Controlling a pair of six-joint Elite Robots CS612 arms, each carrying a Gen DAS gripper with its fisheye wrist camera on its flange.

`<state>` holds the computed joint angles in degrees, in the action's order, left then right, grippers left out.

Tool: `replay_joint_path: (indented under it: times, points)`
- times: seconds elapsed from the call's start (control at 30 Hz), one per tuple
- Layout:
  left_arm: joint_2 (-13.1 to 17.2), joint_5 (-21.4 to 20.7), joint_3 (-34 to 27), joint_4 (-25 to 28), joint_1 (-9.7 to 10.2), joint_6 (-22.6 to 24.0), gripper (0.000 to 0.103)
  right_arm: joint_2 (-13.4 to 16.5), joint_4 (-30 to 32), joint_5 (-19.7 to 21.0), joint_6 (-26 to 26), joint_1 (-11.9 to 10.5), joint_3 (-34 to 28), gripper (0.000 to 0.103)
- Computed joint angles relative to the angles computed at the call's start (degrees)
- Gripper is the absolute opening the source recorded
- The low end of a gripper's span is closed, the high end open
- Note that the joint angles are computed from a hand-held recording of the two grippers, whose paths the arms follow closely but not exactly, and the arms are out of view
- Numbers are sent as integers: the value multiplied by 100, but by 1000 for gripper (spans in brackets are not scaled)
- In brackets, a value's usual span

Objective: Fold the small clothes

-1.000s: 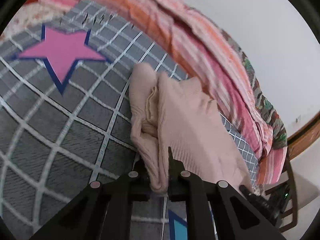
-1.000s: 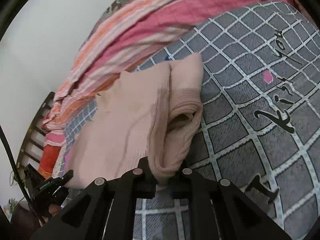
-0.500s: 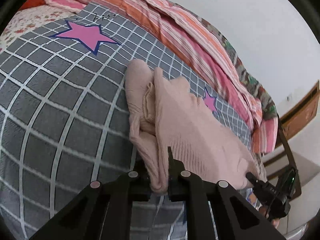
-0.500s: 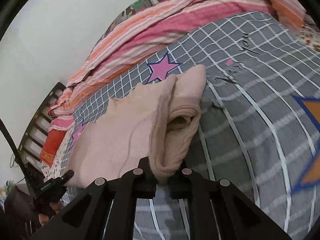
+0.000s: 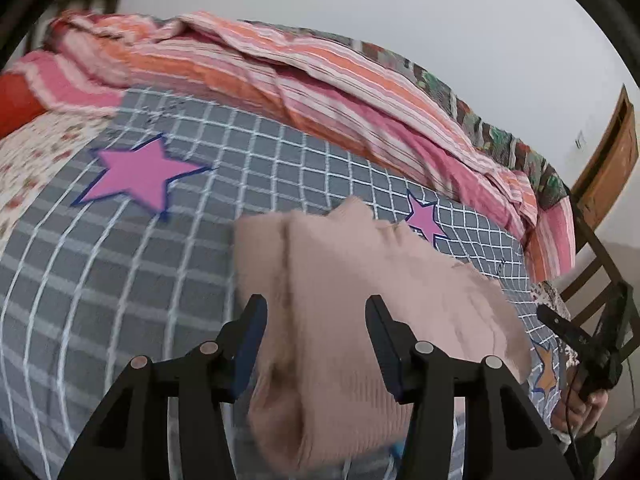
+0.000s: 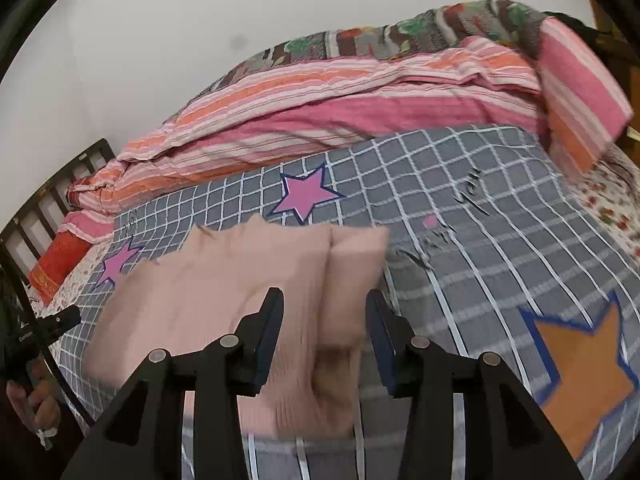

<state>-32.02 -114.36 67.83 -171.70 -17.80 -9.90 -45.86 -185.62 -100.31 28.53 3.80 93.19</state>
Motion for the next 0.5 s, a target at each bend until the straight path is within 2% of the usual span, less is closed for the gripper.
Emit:
replay_joint_path:
  times: [0.2,0.27,0.4,0.43,0.5]
  points:
    - [428,176,-983,958,-120,353,47,351,717,738,187,-264,-663,42]
    - [589,245,-1369,1457,-150,498,47,450,1099,811,221,-319,-886,42]
    - [888,642,-1950,1955,-210,417,47,660,1945,945,194,-395,-1355,42]
    - [966,699,-2108,2147,-219,415,44,691,2090,946,145,-398,-1431,41]
    - [1076,682,-2296,2307,-223,370,26,751,2262,820,-36,-368,-1566,29]
